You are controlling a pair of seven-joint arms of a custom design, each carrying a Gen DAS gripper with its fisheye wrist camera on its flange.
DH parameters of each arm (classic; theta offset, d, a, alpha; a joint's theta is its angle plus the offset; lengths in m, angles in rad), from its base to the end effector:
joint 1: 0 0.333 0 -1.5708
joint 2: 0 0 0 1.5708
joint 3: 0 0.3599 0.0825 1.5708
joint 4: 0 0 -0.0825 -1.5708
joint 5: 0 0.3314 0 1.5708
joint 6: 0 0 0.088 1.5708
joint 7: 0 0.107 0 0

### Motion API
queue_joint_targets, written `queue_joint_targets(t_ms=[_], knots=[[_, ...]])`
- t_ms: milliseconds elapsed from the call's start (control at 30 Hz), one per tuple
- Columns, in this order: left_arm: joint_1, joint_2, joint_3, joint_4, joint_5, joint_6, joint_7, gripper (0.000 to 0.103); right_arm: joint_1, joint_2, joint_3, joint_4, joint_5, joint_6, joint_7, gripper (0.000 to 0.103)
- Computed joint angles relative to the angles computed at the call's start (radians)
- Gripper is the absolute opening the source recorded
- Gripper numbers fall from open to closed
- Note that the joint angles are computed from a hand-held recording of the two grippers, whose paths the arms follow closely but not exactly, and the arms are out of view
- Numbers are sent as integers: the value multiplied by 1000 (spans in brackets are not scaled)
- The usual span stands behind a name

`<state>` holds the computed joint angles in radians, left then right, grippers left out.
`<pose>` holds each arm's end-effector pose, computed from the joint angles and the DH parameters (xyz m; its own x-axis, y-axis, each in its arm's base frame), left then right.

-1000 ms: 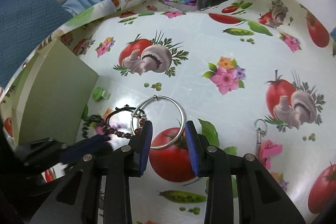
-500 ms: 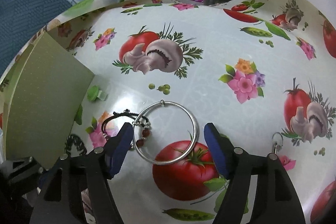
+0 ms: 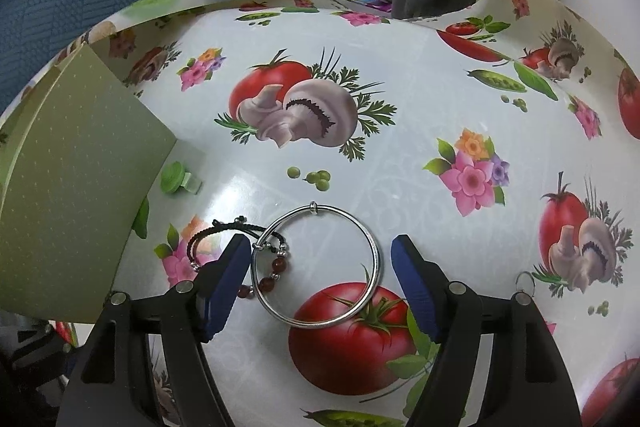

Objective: Organize jewelry
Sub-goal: 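Grasp the black coil hair tie with the left tool while the right tool grasps the silver hoop, then carry the hair tie and silver hoop with both tools over the white box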

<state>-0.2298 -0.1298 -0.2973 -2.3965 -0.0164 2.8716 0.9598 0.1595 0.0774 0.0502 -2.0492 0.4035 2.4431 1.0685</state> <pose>0.4096 -0.2438 0.5107 0.0056 -0.9530 0.3028 -0.8650 -0.1566 -0.4766 0.5400 0.1147 0.5065 0.4523 -0.8753 -0.1713 -0.8475 -0.3619 -0.3884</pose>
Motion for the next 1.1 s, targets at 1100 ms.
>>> queue_joint_targets(t_ms=[1100], knots=[[-9,-89,20,-15,-83,-34,119,8,36,-316,-104,-235,-55,48,240,65]])
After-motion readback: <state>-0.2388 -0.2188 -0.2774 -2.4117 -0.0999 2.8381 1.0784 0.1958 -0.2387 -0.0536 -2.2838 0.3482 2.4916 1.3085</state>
